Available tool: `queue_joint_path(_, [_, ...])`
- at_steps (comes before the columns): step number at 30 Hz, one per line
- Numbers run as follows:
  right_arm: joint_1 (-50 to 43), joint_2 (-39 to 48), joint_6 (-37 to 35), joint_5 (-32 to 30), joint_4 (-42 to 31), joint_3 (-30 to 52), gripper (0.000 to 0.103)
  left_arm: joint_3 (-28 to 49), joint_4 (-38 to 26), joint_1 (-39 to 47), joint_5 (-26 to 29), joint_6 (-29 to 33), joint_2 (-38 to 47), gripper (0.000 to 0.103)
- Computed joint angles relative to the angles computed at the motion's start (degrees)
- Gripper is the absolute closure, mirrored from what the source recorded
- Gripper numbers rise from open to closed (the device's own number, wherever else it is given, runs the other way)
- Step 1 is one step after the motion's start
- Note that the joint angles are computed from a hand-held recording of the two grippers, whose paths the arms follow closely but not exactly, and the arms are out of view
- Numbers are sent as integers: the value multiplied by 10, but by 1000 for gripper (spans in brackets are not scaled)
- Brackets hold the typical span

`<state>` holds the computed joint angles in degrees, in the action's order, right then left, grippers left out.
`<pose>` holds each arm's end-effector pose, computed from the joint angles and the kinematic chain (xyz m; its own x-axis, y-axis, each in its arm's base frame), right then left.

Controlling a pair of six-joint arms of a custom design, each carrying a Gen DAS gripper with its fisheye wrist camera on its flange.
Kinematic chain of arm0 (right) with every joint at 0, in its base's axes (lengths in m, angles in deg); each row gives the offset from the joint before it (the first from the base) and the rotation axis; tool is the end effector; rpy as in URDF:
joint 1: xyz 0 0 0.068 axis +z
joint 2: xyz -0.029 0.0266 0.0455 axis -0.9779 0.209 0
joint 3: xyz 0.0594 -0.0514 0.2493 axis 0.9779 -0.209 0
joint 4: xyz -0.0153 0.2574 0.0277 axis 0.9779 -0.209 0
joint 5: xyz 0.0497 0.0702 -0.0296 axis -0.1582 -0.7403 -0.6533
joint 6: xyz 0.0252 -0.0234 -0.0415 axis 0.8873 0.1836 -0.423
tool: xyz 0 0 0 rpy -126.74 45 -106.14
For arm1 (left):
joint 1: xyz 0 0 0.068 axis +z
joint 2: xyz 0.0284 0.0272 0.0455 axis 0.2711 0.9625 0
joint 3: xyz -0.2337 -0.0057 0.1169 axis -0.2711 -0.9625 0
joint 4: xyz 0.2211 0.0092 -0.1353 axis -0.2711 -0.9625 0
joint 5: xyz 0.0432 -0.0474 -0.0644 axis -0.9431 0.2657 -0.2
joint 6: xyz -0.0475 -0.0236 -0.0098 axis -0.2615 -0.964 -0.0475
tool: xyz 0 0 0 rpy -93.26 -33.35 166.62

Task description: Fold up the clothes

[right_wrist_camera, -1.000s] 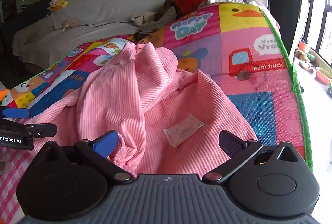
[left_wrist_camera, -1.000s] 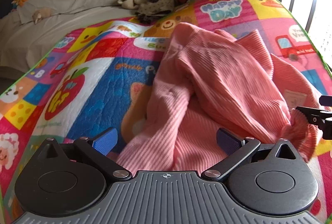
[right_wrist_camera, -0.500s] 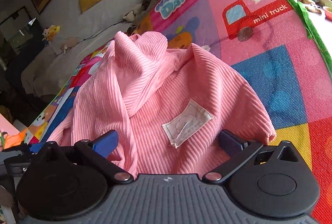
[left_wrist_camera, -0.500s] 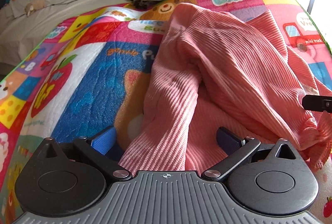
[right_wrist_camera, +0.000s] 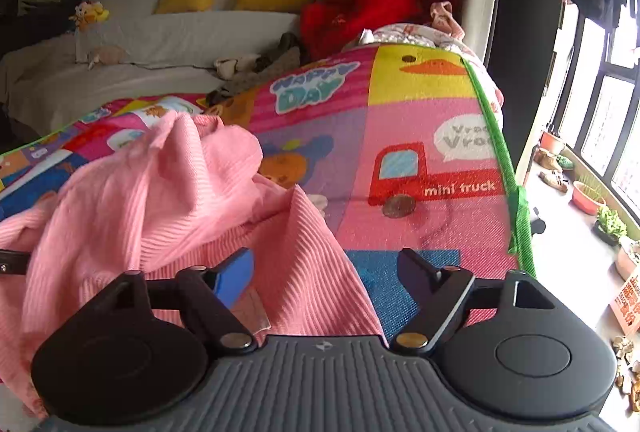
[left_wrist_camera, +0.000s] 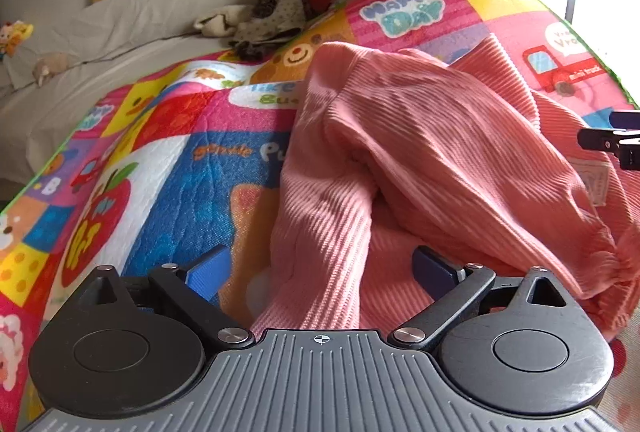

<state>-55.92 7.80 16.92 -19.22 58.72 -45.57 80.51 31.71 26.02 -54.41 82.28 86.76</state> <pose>0.2498 0.0779 0.1117 -0.5575 0.0992 -0.8242 0.3346 0.9355 -0.1138 0.3783 0.0490 0.1027 -0.5212 0.4235 -0.7410 0.6124 0.7903 0.0209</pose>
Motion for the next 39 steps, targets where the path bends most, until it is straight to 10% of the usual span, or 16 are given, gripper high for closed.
queue_joint_path(3, [-25,42,16,-49,29,-2,44,16,-22,5,20,8,9,24])
queue_joint_path(8, [-15,14,31,-88,22,-23,90,-3,-37,15,31,46,-17,89])
queue_joint_path(14, [70,-90,97,-53,-46,-85,96,-30,-122,86,65,134,-59,97])
queue_joint_path(19, [233,-218,257,23,-221,-131,96,-27,-316,197,125,332,-85,97])
queue_joint_path(25, [440,-233,504,105,-517,-61,96,9,-479,279,147,488,-68,87])
queue_joint_path(30, [532,-217,614,192,-705,39,81,7,-459,281,177,465,-78,45])
queue_joint_path(32, [536,-240,552,209,-671,53,47,3,-440,275,186,446,-86,36])
queue_joint_path(39, [464,-211,274,53,-357,25,25,-8,-417,279,214,463,-102,10])
